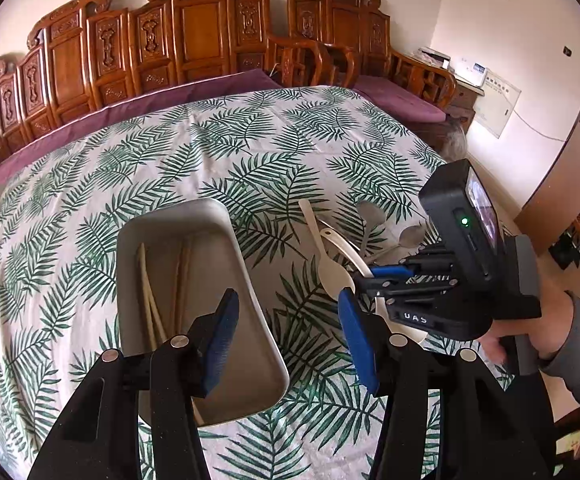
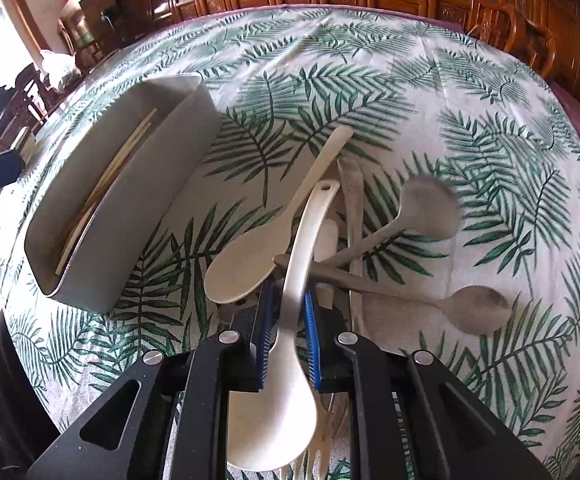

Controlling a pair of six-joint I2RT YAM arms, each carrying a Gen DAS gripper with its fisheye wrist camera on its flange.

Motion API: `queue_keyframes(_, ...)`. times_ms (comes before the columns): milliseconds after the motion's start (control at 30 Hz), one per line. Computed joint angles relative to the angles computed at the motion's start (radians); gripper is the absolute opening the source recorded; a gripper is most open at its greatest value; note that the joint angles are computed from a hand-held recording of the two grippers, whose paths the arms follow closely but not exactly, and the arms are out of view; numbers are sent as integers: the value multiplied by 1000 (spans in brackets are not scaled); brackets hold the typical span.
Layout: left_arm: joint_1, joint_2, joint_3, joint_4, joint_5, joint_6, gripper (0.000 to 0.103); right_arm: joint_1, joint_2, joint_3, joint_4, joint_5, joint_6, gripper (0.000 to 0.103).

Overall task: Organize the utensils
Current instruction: 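Grasp a long white plastic spoon from the pile with the right gripper, then grasp a white plastic spoon with the left gripper while the right gripper holds its spoon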

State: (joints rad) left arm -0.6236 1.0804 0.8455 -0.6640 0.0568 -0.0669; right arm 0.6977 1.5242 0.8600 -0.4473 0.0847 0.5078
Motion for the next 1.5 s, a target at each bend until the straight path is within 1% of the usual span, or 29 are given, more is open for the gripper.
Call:
queue_keyframes(33, 0, 0, -1, 1, 2, -1, 49, 4, -4, -1, -4, 4, 9, 12)
queue_keyframes(67, 1, 0, -1, 2, 5, -2, 49, 8, -13, -6, -4, 8, 19, 9)
queue_keyframes(267, -9, 32, 7, 27, 11, -5, 49, 11, -128, -62, -19, 2, 82, 5)
queue_keyframes(467, -36, 114, 41, 64, 6, -22, 49, 19, -267, -116, -66, 10, 117, 5)
queue_keyframes(733, -86, 278, 136, 82, 7, -53, 49, 35, -419, -181, -125, 23, 159, 5)
queue_keyframes(933, -112, 427, 240, 66, -14, -62, 40, 47, -500, -201, -146, 39, 170, 5)
queue_keyframes(1067, -117, 500, 293, 57, -15, -68, 39, 41, -544, -210, -150, 36, 174, 5)
queue_keyframes(1400, -107, 715, 436, 6, -19, -82, 28, -11, -617, -240, -178, 22, 163, 5)
queue_keyframes(1500, -109, 761, 467, -7, -29, -93, 26, -24, -632, -252, -183, 16, 163, 5)
